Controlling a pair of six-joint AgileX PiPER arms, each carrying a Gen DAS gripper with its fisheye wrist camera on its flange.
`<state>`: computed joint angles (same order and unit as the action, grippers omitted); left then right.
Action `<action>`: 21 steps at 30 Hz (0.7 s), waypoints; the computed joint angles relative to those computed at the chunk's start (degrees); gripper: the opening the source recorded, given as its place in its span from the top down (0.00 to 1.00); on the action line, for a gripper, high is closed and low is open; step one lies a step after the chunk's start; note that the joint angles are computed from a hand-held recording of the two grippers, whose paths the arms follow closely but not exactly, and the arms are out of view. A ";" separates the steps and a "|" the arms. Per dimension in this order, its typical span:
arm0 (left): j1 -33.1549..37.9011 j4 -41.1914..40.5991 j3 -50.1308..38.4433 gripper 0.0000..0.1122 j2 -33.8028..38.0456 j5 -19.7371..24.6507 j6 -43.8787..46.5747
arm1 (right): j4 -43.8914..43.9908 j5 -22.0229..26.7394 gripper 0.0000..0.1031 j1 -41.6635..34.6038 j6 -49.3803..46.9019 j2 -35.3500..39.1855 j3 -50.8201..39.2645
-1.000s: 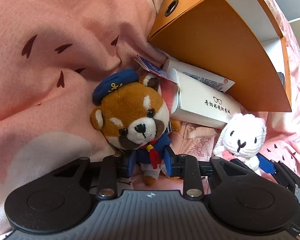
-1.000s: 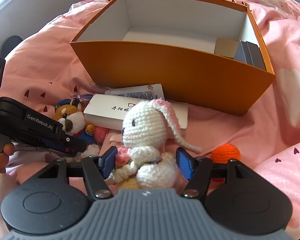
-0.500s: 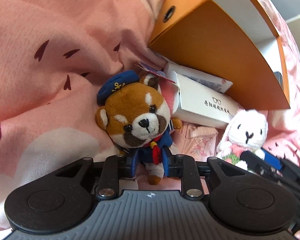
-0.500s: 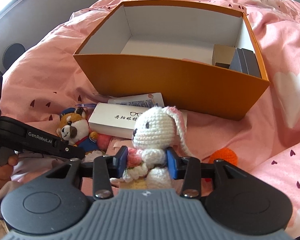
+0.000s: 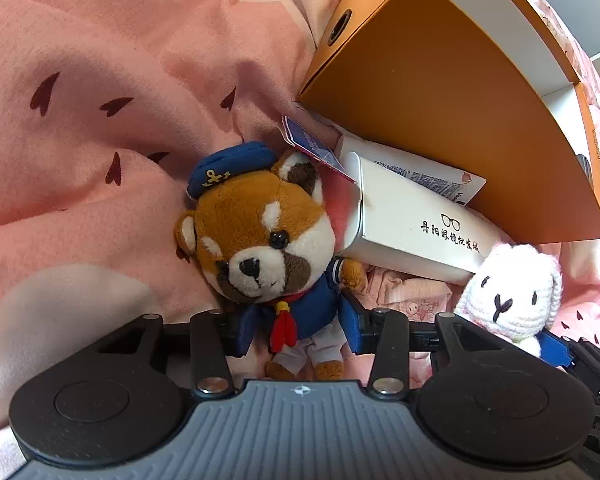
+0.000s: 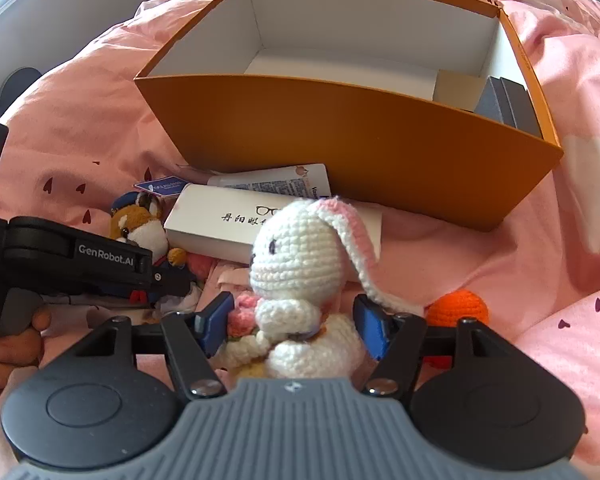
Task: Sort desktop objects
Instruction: 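Grasp the red-panda plush with the left tool while the right grasps the white bunny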
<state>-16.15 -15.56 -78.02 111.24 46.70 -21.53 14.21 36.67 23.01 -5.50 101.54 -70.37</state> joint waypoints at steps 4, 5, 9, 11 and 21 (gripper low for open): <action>0.53 -1.54 2.95 0.61 -1.81 -2.61 2.38 | 1.00 -0.69 0.42 -0.17 -0.86 -1.18 0.74; 0.84 -2.29 3.56 0.63 -2.37 -2.76 3.83 | 1.29 -0.63 0.43 -0.31 -1.08 -1.48 0.83; 2.32 -5.66 5.96 0.66 -5.16 -2.82 10.21 | 2.99 -0.42 0.47 -1.39 -2.22 -3.12 1.46; 2.82 -6.96 7.73 0.68 -7.07 -3.53 13.48 | 4.75 0.26 0.57 -2.29 -2.71 -3.88 1.34; 4.40 -10.90 9.74 0.96 -13.24 -1.45 29.06 | 13.07 3.24 0.72 -5.30 -8.34 -7.39 0.19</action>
<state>-11.75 -26.46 -68.28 97.99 45.25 7.53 27.28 39.91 17.71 -13.84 94.15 -70.18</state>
